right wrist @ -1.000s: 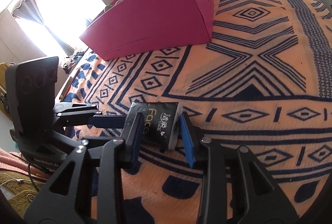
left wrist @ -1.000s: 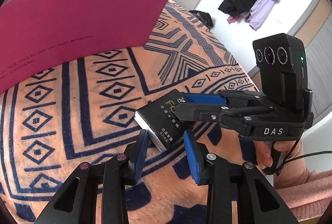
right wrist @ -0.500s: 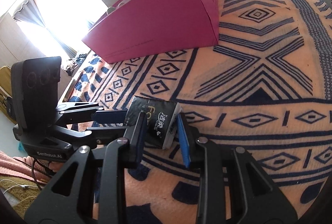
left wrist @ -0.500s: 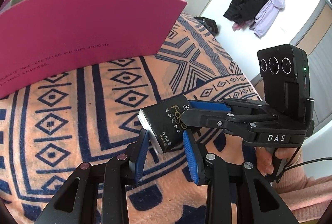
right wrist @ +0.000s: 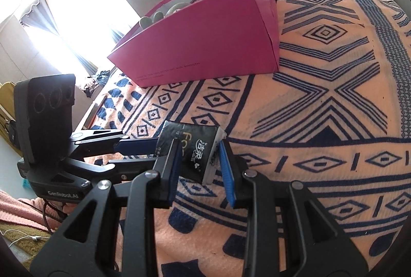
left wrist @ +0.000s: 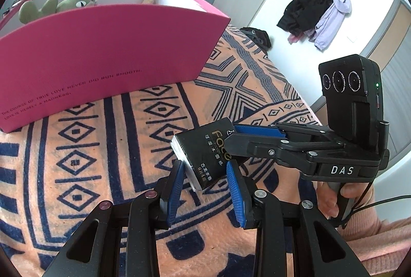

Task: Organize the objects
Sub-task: 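Lift the 'Face' pack and carry it over the pink box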

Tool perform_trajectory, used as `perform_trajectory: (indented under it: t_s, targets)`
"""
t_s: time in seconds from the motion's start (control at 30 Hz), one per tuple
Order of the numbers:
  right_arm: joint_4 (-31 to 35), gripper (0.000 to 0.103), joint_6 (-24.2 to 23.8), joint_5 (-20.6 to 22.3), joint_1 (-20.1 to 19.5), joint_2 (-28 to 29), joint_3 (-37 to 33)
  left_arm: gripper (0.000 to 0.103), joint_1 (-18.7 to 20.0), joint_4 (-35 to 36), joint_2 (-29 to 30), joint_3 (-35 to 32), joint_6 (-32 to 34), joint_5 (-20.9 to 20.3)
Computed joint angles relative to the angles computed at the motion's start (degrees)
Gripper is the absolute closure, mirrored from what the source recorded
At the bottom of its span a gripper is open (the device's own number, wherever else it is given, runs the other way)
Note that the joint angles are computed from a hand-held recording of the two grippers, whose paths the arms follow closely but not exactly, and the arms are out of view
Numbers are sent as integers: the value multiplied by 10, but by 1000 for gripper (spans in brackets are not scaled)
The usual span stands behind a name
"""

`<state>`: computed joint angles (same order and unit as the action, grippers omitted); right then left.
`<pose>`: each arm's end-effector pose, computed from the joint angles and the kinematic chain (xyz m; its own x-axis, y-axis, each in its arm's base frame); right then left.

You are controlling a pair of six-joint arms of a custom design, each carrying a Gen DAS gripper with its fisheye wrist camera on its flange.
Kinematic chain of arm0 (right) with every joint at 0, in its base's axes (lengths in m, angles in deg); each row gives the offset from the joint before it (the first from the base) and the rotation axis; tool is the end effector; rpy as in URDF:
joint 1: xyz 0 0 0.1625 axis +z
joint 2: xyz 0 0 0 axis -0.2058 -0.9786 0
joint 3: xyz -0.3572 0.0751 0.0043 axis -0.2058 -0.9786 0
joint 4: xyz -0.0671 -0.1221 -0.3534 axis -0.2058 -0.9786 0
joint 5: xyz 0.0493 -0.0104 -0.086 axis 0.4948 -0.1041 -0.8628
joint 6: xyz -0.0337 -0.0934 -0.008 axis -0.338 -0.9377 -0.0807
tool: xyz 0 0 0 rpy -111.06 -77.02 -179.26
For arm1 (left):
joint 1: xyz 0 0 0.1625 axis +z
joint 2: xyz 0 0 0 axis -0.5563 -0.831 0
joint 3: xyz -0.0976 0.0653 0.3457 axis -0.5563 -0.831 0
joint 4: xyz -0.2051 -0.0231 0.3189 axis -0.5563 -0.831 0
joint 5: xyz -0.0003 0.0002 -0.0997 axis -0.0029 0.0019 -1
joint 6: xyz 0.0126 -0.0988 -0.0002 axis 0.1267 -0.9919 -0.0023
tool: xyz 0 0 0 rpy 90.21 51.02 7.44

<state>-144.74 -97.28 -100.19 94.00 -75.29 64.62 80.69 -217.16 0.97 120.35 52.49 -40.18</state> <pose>0.0848 -0.3474 0.1525 -0.9427 -0.2123 0.2573 -0.3195 0.7965 -0.5133 -0.1809 -0.4105 0.1184 -0.7130 0.6840 -0.1541 0.7000 0.7069 -0.1010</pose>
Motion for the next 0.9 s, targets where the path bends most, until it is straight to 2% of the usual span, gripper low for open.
perform_trajectory:
  t_s: [0.5, 0.9]
  targets:
    - [19, 70, -3, -18, 49, -12, -35, 69, -15, -17, -4, -14, 13, 18]
    - [27, 70, -5, -22, 70, -20, -64, 69, -26, -24, -2, -37, 29, 29]
